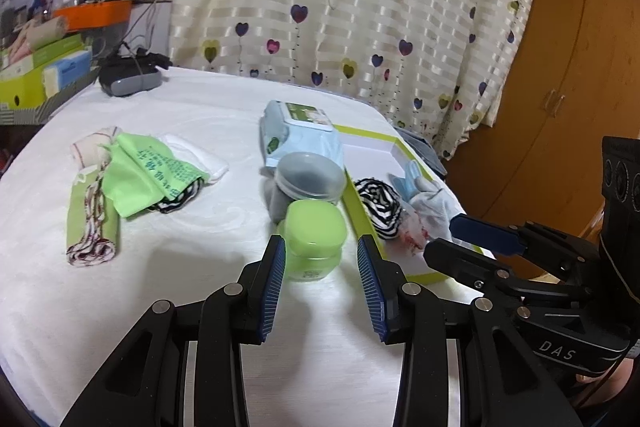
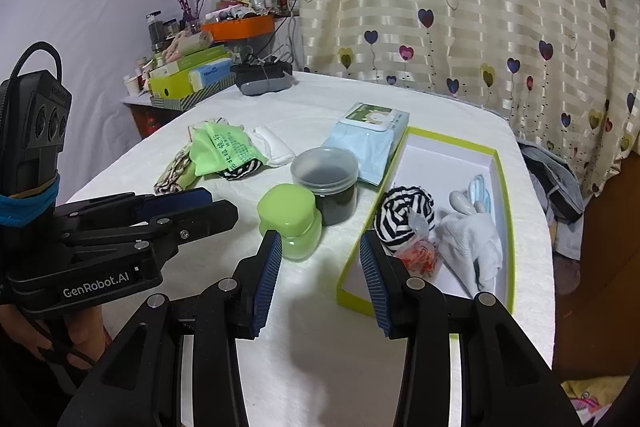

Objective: Organize soft objects
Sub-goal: 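Withdraw both grippers from the box toward the green cloth and green sock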

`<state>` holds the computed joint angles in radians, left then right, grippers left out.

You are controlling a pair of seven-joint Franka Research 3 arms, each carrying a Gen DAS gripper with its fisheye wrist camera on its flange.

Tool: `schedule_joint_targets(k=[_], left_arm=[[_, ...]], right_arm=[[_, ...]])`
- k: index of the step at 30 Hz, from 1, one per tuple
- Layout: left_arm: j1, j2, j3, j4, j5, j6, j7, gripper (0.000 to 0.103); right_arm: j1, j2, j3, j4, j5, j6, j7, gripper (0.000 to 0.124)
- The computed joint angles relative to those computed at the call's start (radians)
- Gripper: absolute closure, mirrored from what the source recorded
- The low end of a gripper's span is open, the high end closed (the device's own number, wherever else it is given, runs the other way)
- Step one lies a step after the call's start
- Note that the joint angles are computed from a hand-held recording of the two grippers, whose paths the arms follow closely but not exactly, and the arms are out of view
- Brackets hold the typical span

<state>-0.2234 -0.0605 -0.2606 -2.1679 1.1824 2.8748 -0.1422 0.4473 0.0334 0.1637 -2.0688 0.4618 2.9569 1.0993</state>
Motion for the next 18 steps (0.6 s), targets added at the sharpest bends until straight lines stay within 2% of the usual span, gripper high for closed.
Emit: schedule_joint_targets(k=[18], left_arm=[[0.08, -0.109, 0.001, -0.144, -0.034, -0.024, -0.064, 0.065]], right_arm=[[0.018, 0.082, 0.035, 0.113, 0.049, -0.067, -0.092, 0.082]])
